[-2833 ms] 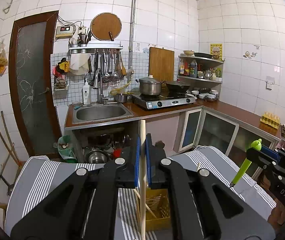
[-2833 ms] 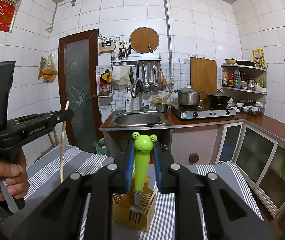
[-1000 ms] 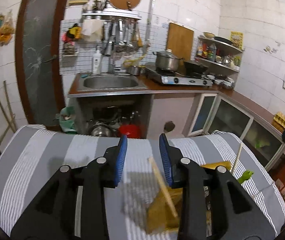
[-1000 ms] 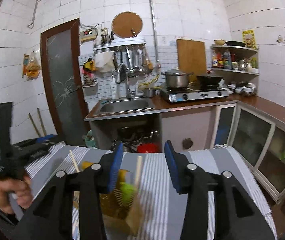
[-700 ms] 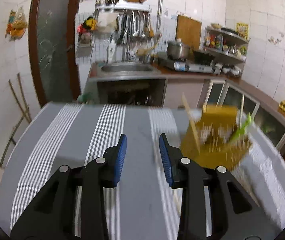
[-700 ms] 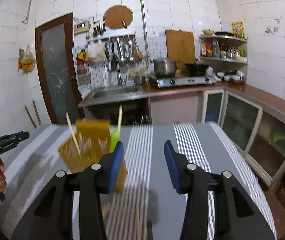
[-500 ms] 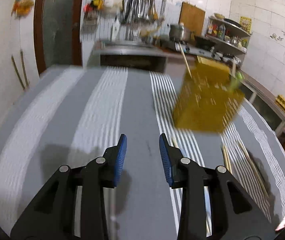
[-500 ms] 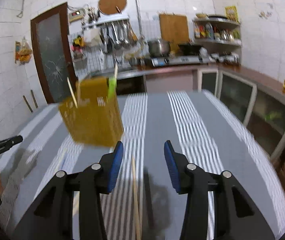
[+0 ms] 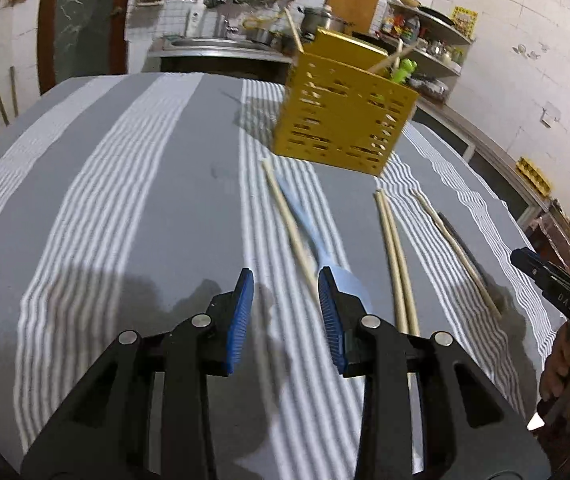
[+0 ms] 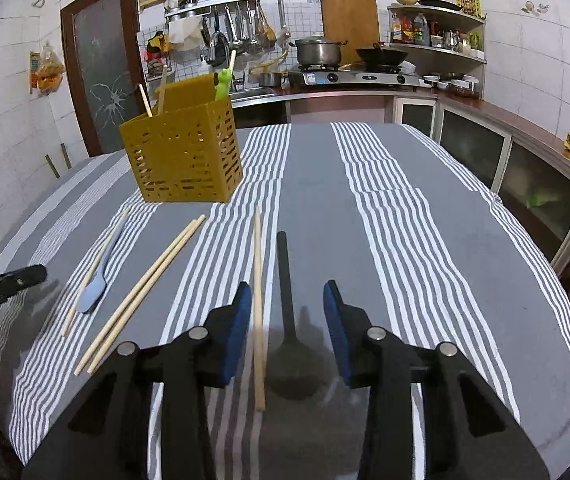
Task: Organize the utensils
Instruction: 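Move both open tools back over the remaining utensils on the cloth, then grasp the light-blue spoon with the left tool while the right tool grasps a chopstick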
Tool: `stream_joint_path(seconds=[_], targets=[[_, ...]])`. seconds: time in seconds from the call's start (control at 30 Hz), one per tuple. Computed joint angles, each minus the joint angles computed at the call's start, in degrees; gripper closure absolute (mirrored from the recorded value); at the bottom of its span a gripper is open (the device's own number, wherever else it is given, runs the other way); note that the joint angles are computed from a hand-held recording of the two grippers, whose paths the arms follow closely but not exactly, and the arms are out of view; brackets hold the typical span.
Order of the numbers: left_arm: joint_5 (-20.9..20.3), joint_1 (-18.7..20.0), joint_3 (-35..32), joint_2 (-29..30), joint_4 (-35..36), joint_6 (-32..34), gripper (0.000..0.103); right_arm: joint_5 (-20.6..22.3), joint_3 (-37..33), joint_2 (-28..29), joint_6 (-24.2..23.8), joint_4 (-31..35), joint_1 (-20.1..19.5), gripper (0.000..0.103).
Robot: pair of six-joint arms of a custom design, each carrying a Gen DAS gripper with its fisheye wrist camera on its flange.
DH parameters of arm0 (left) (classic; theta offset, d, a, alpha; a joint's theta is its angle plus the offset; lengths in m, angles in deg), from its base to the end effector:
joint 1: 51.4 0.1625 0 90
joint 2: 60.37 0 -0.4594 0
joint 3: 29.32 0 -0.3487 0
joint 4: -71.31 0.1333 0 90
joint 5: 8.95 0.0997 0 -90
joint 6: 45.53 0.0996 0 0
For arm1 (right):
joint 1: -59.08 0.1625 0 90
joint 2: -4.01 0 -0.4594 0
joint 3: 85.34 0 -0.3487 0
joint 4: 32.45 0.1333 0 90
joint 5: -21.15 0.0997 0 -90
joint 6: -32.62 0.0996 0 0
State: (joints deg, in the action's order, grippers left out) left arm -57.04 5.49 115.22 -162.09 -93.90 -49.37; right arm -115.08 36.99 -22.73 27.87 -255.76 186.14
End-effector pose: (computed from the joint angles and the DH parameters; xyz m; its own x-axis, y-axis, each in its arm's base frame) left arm 0.0110 -0.3490 0.3661 -0.8479 0.0592 -0.5269 0.4054 0.7129 -0.5723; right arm 0.3487 -0.3599 0.0287 -0.7760 -0.1164 0.6199 -0.5428 0.6237 -0.5624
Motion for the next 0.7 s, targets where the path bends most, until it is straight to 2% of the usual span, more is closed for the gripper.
stream_joint_path(seconds=[0.17, 0.23, 0.4, 0.57, 0.7], targets=[[-1.0, -0.8, -1.6, 4.7, -2.0, 0.1, 0.071, 1.8, -1.5, 0.2, -0.9, 1.2, -0.2, 0.065], [-0.2, -1.1, -2.3, 7.1, -2.8, 0.1, 0.072, 2.0, -2.3, 0.3, -1.4, 1.9, -0.2, 0.065], [0.8, 0.4, -4.2, 11.8, -2.5, -1.6, 0.077, 2.6, -3.4, 0.6, -1.1, 3.5, -0.6, 0.065], [4.4, 1.1, -5.9, 16.5, -2.2, -2.8, 0.081, 3.4, -4.5, 0.7, -1.0, 5.5, -0.8, 0.065], [4.6, 2.7, -7.4, 18.4, -1.6, -2.0, 0.084, 4.1, -4.8, 0.8, -0.9, 6.1, -1.2, 0.065]])
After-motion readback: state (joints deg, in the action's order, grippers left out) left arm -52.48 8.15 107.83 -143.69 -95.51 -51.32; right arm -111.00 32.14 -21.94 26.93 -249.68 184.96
